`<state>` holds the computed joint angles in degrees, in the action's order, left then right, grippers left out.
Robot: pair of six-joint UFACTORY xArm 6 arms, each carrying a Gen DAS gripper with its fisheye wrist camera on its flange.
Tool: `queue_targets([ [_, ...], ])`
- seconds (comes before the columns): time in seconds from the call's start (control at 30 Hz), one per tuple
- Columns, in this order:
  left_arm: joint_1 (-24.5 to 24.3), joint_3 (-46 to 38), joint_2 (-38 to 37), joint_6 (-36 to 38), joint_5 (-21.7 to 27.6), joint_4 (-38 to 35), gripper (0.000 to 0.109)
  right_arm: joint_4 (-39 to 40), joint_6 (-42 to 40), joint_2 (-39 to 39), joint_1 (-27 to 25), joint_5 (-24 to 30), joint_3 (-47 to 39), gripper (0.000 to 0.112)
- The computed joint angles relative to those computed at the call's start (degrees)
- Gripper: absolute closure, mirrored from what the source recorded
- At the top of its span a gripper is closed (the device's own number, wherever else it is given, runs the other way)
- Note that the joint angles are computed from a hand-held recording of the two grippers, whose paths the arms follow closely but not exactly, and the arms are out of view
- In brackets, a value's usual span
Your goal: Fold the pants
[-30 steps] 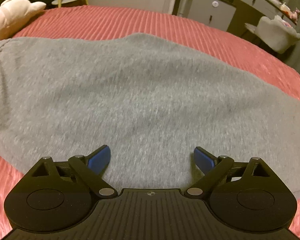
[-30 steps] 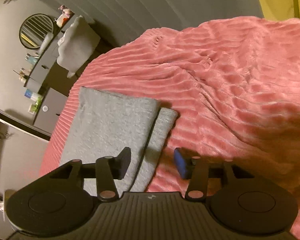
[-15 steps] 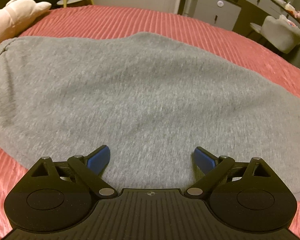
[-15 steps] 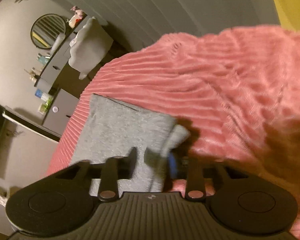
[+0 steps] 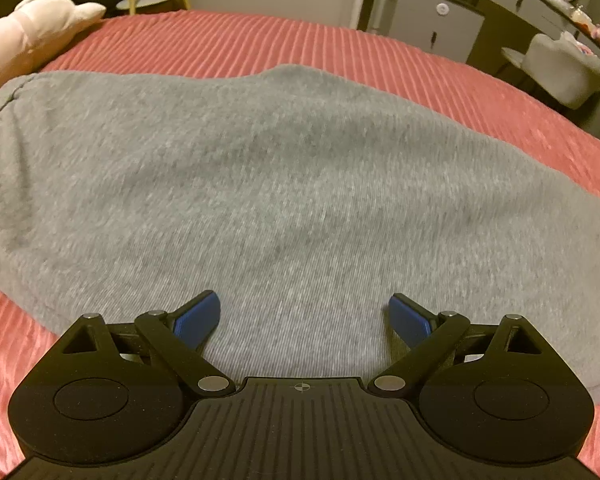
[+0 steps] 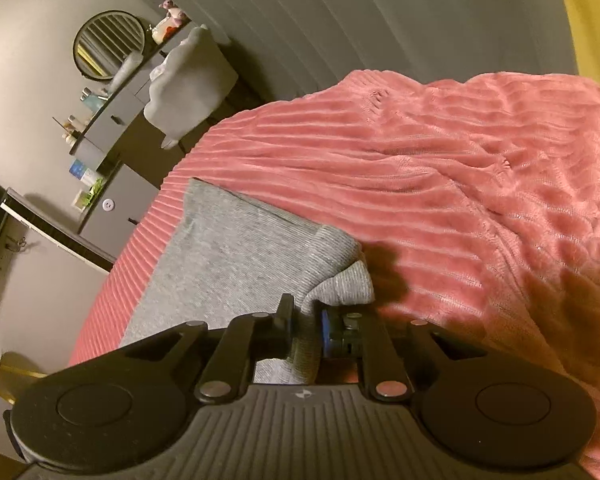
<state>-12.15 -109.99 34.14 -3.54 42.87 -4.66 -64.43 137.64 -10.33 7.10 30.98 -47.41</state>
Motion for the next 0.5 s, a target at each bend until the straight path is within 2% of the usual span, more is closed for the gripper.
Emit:
queue_targets([
  [0.17,0.0,0.7,-0.6,-0.4,-0.2,0.5,0.012,3.5,-3.7,-0.6,2.2,4.3,-1.1,0.104],
  [0.27,0.1,1.2,-1.0,-0.1,-0.3,-0.3,0.012,4.6,-11.3,0.4,5.9,11.6,-5.9,0.105],
  [0.37,0.4,1.6,-1.3,0.3,-0.5,-1.6,0.012,1.6,-20.9,3.2,10.0,17.3,-12.7,0.105],
  [0.43,0.5,1.7,-1.4,0.3,-0.6,-2.1,0.012,-1.5,-26.7,5.8,12.4,16.7,-17.9,0.106],
  [0.5,0.6,2.1,-1.7,0.1,-0.8,-2.4,0.012,-3.5,-30.6,8.5,13.6,11.9,-22.2,0.106],
])
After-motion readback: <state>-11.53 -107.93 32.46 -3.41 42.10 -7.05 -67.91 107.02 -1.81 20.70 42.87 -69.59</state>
